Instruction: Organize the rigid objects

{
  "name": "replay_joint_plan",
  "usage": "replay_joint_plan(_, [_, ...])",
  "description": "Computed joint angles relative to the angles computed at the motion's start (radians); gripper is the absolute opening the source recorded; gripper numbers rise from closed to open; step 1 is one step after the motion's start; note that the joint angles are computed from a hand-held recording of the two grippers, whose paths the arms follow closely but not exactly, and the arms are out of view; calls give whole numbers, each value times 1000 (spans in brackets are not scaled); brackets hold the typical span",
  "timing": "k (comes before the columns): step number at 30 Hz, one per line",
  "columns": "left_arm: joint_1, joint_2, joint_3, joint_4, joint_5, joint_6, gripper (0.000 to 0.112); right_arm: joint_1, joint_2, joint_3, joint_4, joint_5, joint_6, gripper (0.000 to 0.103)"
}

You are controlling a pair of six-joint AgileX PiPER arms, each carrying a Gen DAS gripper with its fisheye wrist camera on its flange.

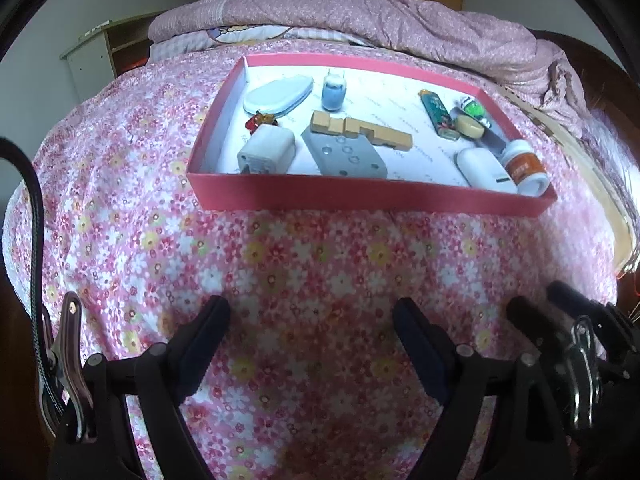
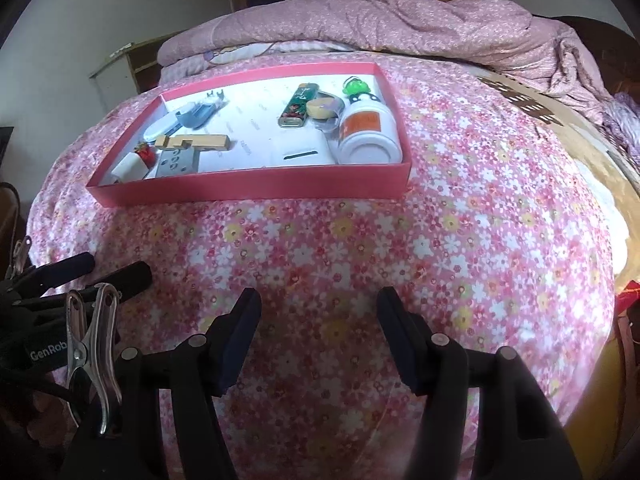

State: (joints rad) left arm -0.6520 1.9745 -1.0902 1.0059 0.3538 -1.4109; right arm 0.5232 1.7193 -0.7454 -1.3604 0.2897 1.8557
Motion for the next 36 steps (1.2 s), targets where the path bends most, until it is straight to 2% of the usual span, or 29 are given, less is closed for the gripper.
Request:
replay_joint_plan(4, [-8, 5, 3, 41, 6, -42, 89, 21, 10, 0, -48, 31, 83, 66])
replay_joint_plan(7, [-9, 6, 2, 40, 8, -41, 89, 48, 29, -16, -24, 72, 55, 69])
replay_joint_plan(36, [-10, 10, -4, 22, 18, -26, 89, 47, 30, -15, -60, 63, 92, 75])
